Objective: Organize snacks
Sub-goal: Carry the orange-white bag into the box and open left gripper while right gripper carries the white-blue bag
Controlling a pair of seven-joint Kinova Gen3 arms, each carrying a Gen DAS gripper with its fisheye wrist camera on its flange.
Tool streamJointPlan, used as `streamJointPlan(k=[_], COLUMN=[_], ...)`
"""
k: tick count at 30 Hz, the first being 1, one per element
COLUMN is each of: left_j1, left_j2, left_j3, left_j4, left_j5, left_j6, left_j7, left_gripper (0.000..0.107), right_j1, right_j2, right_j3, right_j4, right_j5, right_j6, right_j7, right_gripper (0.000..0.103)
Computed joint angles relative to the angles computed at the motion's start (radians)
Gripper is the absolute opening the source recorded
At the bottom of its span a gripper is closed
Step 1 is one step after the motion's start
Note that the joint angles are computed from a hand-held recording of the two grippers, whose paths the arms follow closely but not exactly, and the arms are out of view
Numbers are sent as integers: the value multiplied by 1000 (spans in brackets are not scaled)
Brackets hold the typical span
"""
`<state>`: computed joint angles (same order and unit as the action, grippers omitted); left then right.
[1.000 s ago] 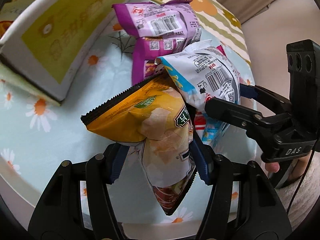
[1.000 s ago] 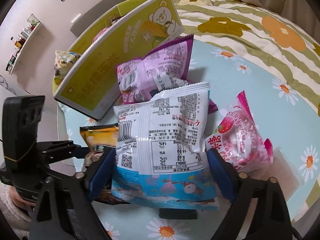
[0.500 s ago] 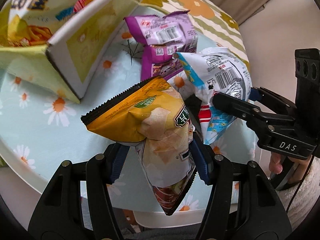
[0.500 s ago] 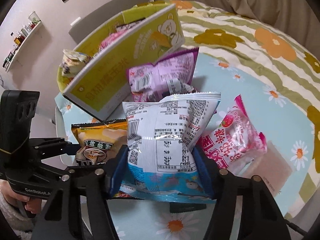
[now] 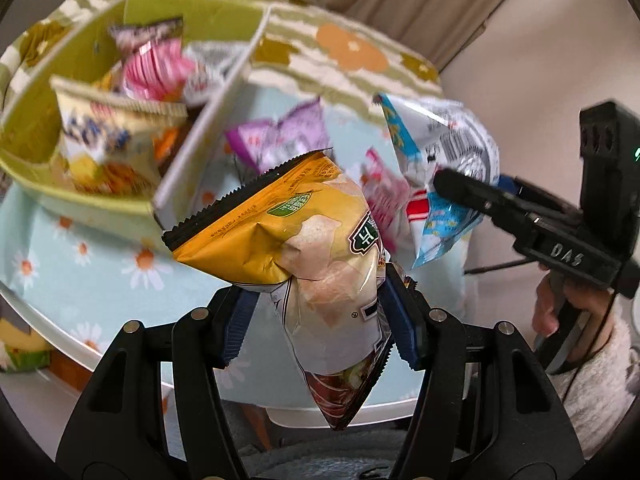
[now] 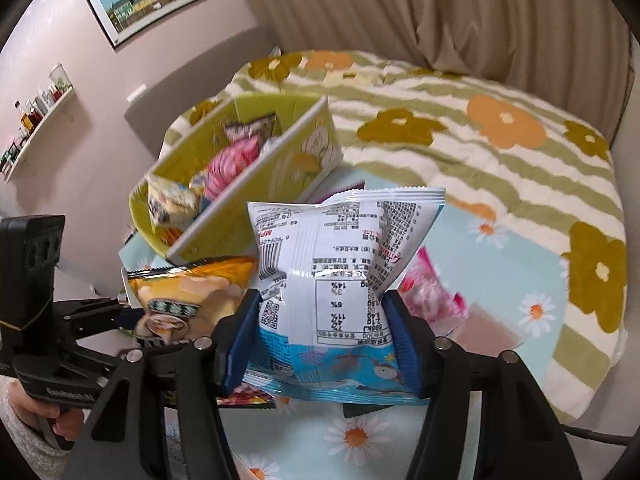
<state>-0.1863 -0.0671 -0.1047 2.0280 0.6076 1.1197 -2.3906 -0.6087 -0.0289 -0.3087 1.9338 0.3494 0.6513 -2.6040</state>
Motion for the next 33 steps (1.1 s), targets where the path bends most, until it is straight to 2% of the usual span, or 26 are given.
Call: streamJointPlan(k=[8,13,17,24,32,33], left_j1=[-65,-143,-202,-271,-263,-257], left_j2=[55,155,255,451,676,697], left_j3=[-39,-34,-2,76,163,168], left_j4=[-194,-348,-489,-743,-1017,-1042], left_j5=[78,119,122,59,-98,-120], left_j6=[107,172,202,231,289,291], left_j7=[-70,-120,-121,-83,-49,-54], left_gripper=[57,57,57,57,57,61], right_j1=[-39,-95,-152,-226,-288,-295], right_j2=[36,111,195,337,484,500], right_j3=[-17,13,59,149,246,256], right_j4=[-140,-256,-366,-544,-736,-753], right_j5=[139,218,267,266,213,207], right_j6=[125,180,214,237,287,293], right_j7=[-145,-221,-254,-246,-257,-264], right_gripper=[57,57,57,57,57,57])
